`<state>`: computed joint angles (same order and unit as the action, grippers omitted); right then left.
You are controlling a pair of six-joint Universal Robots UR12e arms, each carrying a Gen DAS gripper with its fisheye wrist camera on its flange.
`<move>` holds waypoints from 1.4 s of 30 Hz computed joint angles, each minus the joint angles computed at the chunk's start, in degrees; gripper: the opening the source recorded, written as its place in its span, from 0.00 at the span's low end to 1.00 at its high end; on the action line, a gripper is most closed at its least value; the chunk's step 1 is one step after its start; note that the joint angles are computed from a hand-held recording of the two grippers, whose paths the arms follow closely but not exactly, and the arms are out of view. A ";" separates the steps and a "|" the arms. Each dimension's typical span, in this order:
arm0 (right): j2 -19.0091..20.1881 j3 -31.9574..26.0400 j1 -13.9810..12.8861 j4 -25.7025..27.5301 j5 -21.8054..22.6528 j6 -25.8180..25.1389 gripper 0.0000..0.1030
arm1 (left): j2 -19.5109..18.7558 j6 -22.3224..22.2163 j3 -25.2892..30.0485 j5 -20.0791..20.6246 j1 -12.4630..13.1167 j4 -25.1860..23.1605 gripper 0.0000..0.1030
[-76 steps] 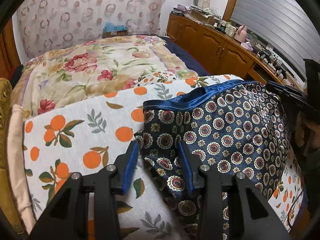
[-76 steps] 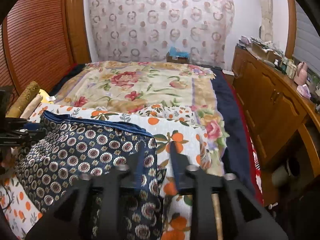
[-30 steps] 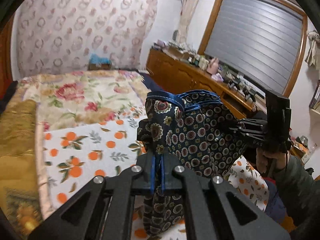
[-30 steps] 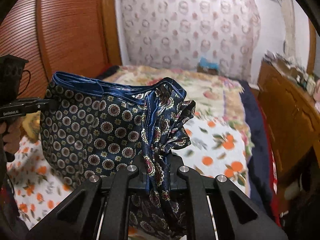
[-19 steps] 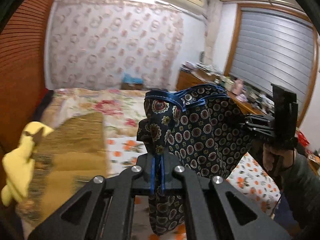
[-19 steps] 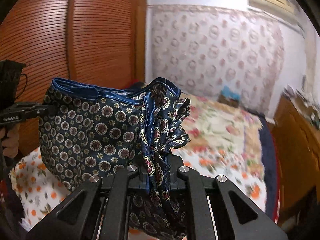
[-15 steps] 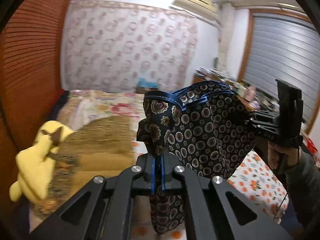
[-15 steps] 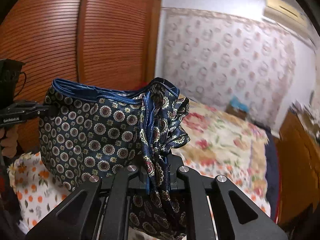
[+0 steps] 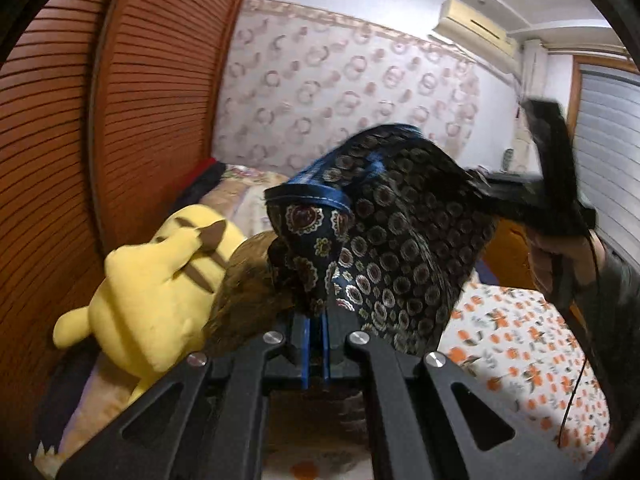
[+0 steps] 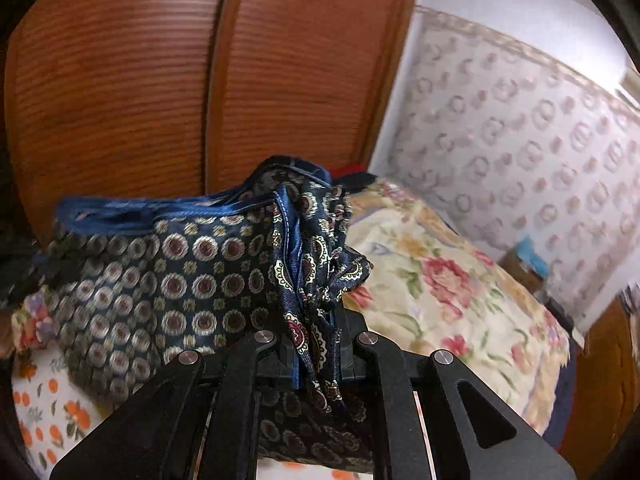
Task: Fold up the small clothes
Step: 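Carry the folded robe with both grippers toward the yellow plush toy, then lower the robe onto the mustard cloth beside the plush toy and open both grippers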
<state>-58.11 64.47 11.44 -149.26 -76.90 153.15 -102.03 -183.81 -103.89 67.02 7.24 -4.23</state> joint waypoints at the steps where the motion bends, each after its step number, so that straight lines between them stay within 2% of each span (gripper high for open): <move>1: 1.38 -2.01 0.51 1.21 -0.33 -0.20 0.08 | 0.08 -0.12 -0.48 0.60 0.03 -0.02 0.01; 7: 7.35 -10.78 2.69 6.01 -0.68 -3.23 0.08 | 0.53 -1.64 -3.06 1.37 0.41 0.94 0.01; 11: 9.58 -13.66 3.37 7.75 -0.85 -3.04 0.08 | 1.78 -1.93 -4.48 2.07 0.17 0.65 0.01; 16: 10.65 -14.45 3.54 7.33 -2.12 -0.51 0.15 | 2.16 -1.03 -4.50 5.47 -0.64 0.13 0.01; 17: 11.04 -15.06 3.61 6.75 -2.12 0.45 0.22 | 2.23 -1.09 -4.62 5.54 -0.64 0.19 0.01; 18: 10.98 -14.82 3.53 5.71 -2.20 1.43 0.33 | 2.31 -1.02 -4.74 5.59 -0.64 0.31 0.01; 20: 10.87 -14.65 3.25 4.69 -2.74 3.15 0.42 | 2.53 -0.33 -5.02 6.37 -0.79 0.47 0.04; 26: 8.37 -9.46 2.32 -1.20 -3.16 5.10 0.49 | 3.09 1.37 -4.85 4.92 -0.23 -0.67 0.10; 29: 7.32 -7.50 2.09 -3.55 -4.09 5.83 0.53 | 3.58 2.32 -4.99 6.83 -0.44 -0.70 0.23; 31: 6.66 -6.43 1.79 -4.28 -3.34 6.00 0.54 | 3.99 2.09 -5.42 7.87 -0.44 0.97 0.35; 36: 5.73 -4.85 0.82 0.31 0.66 6.00 0.54 | 4.54 2.85 -5.32 11.15 -0.80 2.00 0.40; 39: 5.96 -4.08 0.77 1.32 0.43 5.85 0.54 | 4.55 3.46 -4.79 11.68 -0.98 1.11 0.41; 42: 7.50 -5.84 0.74 4.83 0.43 7.96 0.56 | 4.53 3.45 -4.47 12.12 -1.22 0.41 0.41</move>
<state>-50.60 58.63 12.19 -144.43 -76.47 161.10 -97.50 -180.36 -108.36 79.14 6.03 -3.81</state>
